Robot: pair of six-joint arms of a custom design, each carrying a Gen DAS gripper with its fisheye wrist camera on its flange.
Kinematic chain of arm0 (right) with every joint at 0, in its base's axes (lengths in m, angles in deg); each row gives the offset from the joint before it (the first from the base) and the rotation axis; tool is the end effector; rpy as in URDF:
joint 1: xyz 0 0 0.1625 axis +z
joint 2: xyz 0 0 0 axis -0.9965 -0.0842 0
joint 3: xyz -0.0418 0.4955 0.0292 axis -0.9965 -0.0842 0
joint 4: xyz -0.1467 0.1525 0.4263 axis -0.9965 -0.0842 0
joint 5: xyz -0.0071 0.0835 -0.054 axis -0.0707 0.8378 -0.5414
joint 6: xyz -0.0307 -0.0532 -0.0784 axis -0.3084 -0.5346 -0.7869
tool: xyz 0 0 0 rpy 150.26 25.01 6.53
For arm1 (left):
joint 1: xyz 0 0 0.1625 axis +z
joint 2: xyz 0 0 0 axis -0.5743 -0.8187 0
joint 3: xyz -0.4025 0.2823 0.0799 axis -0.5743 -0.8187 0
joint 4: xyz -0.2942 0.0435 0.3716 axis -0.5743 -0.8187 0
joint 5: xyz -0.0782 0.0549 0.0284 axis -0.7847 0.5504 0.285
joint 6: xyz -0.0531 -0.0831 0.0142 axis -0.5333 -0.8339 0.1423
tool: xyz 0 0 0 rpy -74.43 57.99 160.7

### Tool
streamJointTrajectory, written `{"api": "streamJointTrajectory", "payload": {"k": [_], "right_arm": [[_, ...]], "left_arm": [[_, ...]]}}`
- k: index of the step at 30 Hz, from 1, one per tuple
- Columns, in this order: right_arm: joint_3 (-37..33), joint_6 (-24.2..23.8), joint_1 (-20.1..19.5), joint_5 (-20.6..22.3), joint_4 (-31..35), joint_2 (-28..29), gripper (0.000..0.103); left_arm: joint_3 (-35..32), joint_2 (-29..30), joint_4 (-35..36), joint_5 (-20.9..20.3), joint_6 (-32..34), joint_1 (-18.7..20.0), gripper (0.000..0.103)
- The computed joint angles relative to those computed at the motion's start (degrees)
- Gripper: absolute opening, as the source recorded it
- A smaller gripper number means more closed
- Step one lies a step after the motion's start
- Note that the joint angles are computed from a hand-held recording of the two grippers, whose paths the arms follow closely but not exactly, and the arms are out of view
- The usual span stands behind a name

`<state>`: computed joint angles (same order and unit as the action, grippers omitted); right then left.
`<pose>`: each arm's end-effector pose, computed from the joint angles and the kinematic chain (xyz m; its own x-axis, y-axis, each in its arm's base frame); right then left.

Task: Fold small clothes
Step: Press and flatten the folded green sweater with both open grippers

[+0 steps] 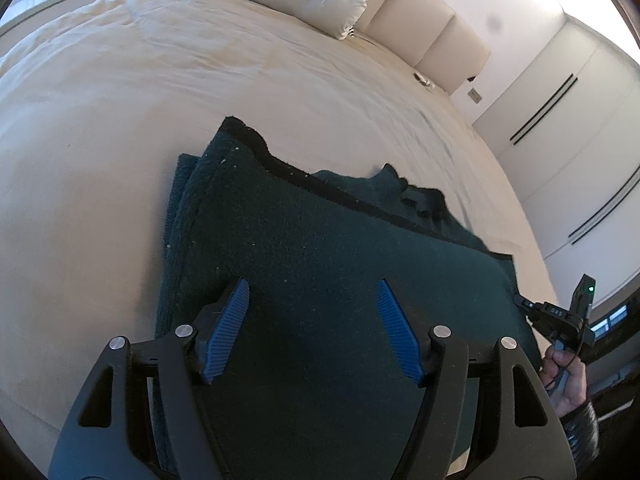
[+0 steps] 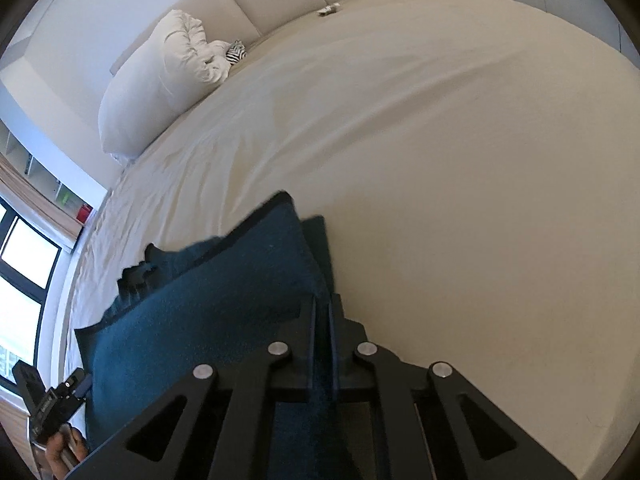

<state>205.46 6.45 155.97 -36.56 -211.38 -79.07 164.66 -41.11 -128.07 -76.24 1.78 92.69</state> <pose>-0.0473 -0.4580 0.2912 -0.8568 0.4342 0.2781 0.0814 0.6465 -0.7585 -0.1802 -0.6042 0.0689 -0.9426 0.1997 -0.2675 0.3019 0.8519 -0.4279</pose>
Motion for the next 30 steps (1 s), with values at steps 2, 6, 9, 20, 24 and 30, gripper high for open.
{"api": "streamJointTrajectory", "payload": {"k": [2, 6, 9, 20, 24, 30], "right_arm": [[-0.04, 0.45, -0.92, 1.33, -0.13, 0.17, 0.005], [0.04, -1.01, -0.47, 1.69, -0.05, 0.09, 0.008], [0.78, -1.03, 3.6, -5.51, -3.34, 0.19, 0.023], [3.91, -4.39, 6.78, 17.46, 2.33, 7.05, 0.035], [6.8, -0.35, 0.06, 22.35, -1.59, 5.67, 0.0], [14.6, 5.8, -8.82, 20.28, -14.04, -3.6, 0.001]], "left_arm": [[0.0, 0.35, -0.57, -0.16, 1.11, 0.22, 0.066], [0.45, 0.43, -2.13, -1.57, 2.56, 0.9, 0.066], [0.87, -0.03, -2.49, -2.39, 2.39, 1.19, 0.066], [2.73, 0.12, -4.47, 1.39, 3.85, -0.57, 0.066], [5.55, -1.78, -6.14, 1.93, 6.62, -0.7, 0.066], [10.81, -6.97, -7.7, 4.74, 2.86, 0.87, 0.065]]}}
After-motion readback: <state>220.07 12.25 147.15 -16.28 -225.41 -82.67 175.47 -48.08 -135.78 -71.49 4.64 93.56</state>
